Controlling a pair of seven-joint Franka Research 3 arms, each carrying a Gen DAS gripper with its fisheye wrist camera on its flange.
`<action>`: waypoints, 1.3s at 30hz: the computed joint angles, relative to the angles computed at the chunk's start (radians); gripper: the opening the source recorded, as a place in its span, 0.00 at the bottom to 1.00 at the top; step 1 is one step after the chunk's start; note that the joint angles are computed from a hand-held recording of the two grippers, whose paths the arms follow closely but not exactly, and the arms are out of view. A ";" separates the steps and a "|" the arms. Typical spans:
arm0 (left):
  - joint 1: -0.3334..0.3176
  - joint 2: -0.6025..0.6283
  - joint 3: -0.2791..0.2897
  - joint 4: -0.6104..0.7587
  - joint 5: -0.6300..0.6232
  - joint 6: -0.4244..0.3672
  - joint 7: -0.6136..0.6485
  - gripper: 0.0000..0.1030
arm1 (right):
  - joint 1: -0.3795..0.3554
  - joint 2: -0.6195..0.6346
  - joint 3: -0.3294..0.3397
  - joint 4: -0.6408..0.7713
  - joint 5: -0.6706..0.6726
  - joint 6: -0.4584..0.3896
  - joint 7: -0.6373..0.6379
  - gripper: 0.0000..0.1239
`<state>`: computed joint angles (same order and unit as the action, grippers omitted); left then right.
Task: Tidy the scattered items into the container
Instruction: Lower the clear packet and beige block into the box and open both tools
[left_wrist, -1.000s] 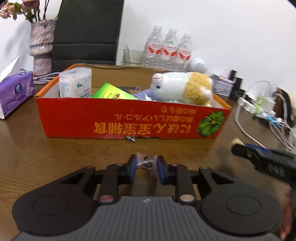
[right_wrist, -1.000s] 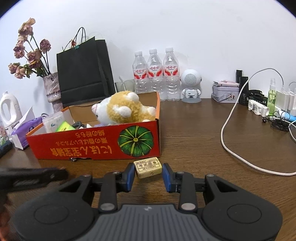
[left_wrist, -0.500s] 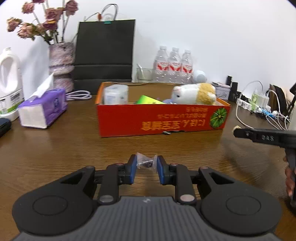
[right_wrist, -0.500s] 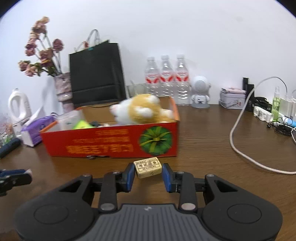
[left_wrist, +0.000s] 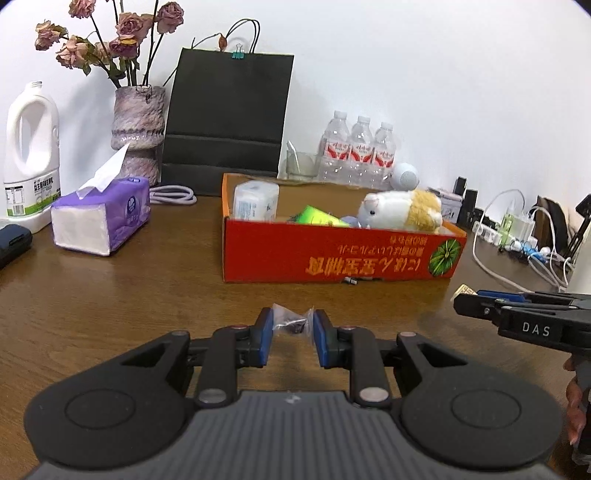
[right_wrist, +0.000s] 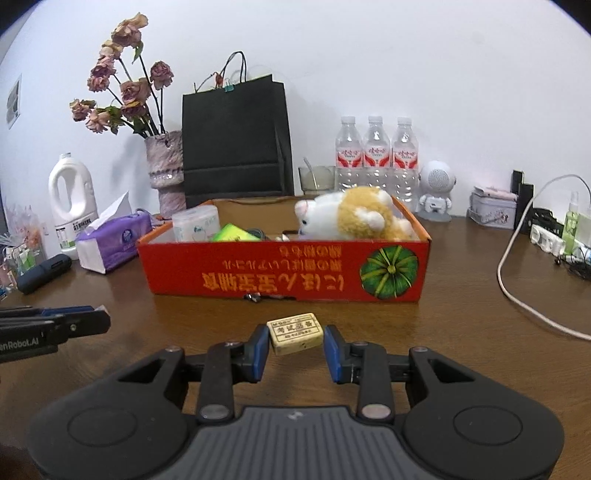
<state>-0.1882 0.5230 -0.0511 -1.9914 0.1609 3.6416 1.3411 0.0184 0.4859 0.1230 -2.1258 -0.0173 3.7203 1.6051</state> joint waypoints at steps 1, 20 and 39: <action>0.021 0.004 -0.016 0.016 0.027 -0.001 -0.011 0.23 | -0.002 -0.001 0.002 0.014 -0.007 -0.012 -0.001 0.25; 0.129 0.440 -0.271 0.960 0.184 -0.636 -0.026 0.23 | 0.045 0.297 0.005 0.764 0.095 -0.572 -0.141 0.24; 0.187 0.149 -0.200 0.315 0.221 -0.241 -0.141 0.23 | 0.022 0.191 0.039 0.408 0.211 -0.390 -0.250 0.43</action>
<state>-0.0013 0.6718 -0.2515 -1.6761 0.3815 3.4005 1.1998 0.0403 0.6770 0.1624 -1.7179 0.1941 3.3299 1.3554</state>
